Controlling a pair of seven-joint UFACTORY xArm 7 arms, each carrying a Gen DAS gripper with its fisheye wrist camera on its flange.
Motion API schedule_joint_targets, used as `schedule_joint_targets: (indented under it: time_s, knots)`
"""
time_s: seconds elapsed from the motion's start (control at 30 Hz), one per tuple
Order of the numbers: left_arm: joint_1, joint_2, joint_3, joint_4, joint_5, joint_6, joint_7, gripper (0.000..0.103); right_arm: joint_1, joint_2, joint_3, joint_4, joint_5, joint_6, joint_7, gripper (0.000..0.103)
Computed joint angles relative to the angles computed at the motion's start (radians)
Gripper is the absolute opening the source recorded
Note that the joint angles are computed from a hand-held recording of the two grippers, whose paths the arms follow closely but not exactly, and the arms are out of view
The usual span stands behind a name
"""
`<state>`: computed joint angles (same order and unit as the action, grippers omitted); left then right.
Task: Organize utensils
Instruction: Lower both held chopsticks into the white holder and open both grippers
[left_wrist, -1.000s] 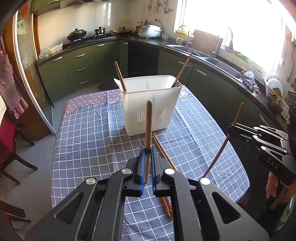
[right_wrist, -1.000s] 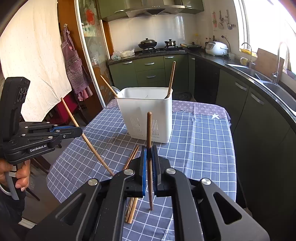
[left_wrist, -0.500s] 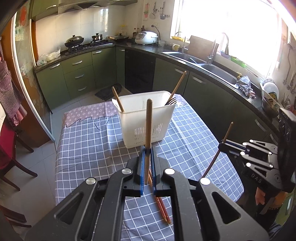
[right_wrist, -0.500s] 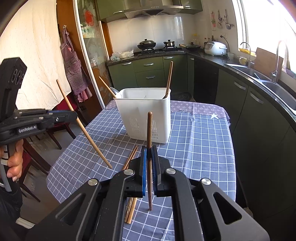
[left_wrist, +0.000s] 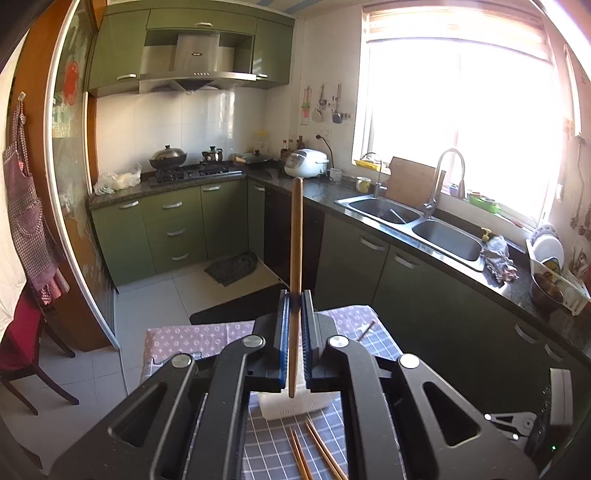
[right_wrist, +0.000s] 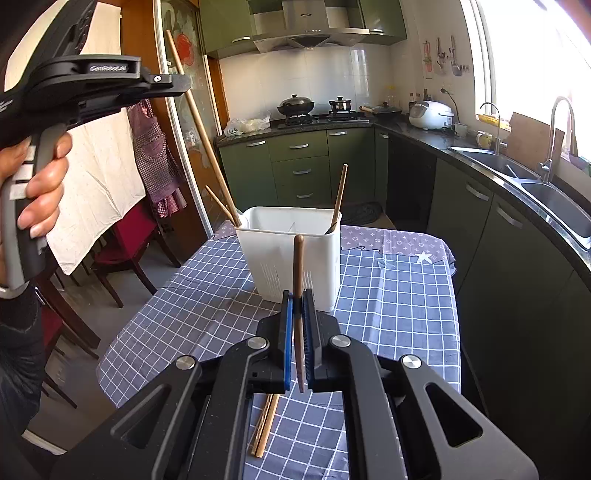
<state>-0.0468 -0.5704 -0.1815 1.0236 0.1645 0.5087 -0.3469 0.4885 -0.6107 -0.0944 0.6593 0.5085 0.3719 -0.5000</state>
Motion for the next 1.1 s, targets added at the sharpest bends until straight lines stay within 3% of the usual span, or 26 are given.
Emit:
schedule_joint_targets:
  time_s: [0.27,0.5,0.57,0.77,0.93,1.03,1.1]
  knots:
    - [0.053,0.154,-0.019,0.032,0.078,-0.023,-0.077,0.006,0.001,-0.01,-0.01,0.012,-0.004,0.016,-0.009,0.006]
    - [-0.009,0.214,0.027,-0.009,0.051,0.004,-0.05,0.006,0.015,0.028,-0.018,0.08,0.017,0.032,-0.032,0.006]
    - [-0.02,0.211,0.033,-0.028,0.046,0.002,-0.044,0.012,0.023,0.05,-0.023,0.116,0.034,0.04,-0.044,0.006]
    - [-0.037,0.135,0.055,-0.088,-0.003,-0.037,-0.021,0.028,0.024,0.136,-0.031,0.269,0.112,0.078,-0.071,0.006]
    - [-0.019,0.003,0.044,-0.167,-0.005,-0.059,-0.014,0.032,0.009,0.228,-0.02,0.432,0.22,0.052,-0.104,0.006]
    - [-0.033,-0.074,0.052,-0.222,-0.026,-0.039,0.011,0.033,-0.045,0.296,0.038,0.511,0.2,-0.009,-0.059,0.006]
    - [-0.041,-0.123,0.055,-0.262,-0.038,-0.022,0.03,0.033,-0.1,0.353,0.091,0.56,0.123,-0.049,0.024,0.006]
